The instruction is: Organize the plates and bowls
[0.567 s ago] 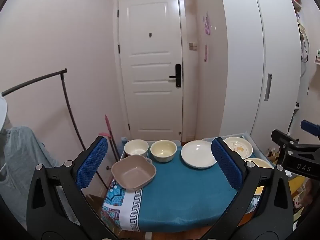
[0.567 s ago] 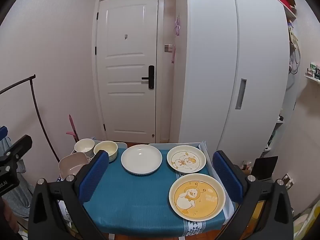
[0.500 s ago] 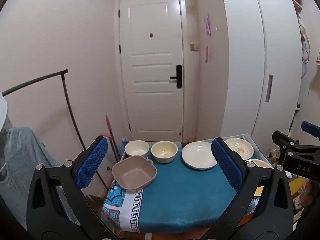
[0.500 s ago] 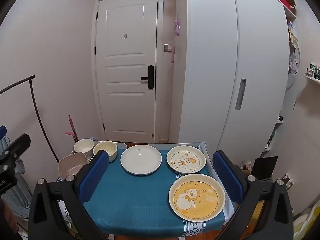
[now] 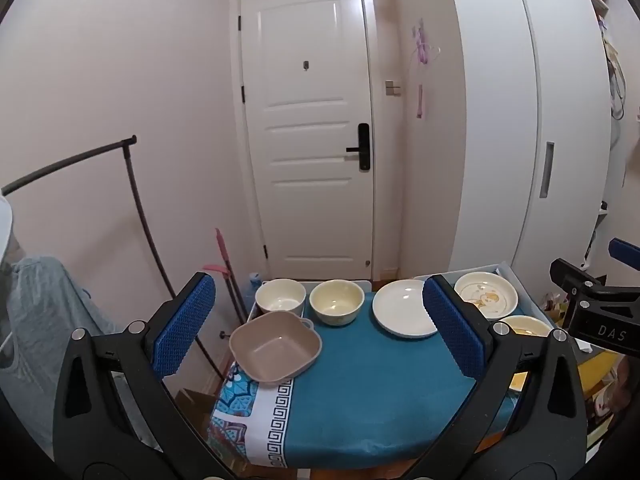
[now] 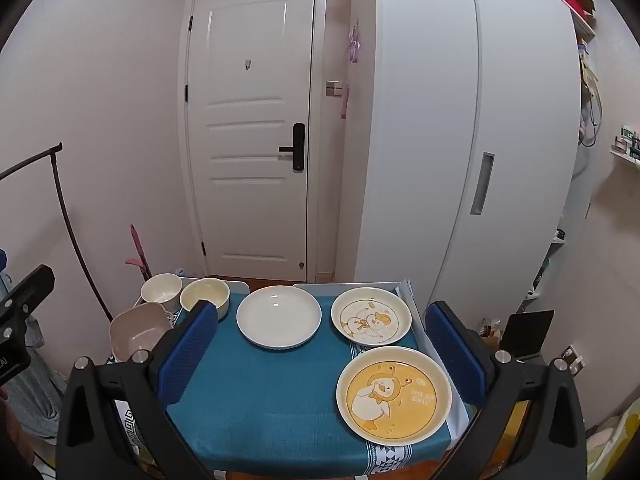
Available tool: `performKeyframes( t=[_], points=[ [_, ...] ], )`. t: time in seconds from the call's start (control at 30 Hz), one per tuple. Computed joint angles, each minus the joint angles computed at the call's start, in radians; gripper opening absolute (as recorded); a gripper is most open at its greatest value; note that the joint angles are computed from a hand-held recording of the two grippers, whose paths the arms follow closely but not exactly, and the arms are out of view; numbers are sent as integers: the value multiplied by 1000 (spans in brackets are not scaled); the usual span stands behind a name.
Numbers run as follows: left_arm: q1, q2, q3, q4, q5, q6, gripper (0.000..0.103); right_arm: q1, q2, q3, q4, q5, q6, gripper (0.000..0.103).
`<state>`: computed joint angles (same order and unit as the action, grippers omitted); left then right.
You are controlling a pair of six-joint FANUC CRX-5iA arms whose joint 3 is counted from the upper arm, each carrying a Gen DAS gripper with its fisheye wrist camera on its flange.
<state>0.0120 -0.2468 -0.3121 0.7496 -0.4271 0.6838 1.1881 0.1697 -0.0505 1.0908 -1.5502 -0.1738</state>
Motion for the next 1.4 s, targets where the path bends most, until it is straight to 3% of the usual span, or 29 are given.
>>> performKeyframes(
  t=[1.4],
  points=[
    [4, 56, 36, -13, 18, 23, 103, -49, 10, -10, -15, 70, -19, 103]
  ],
)
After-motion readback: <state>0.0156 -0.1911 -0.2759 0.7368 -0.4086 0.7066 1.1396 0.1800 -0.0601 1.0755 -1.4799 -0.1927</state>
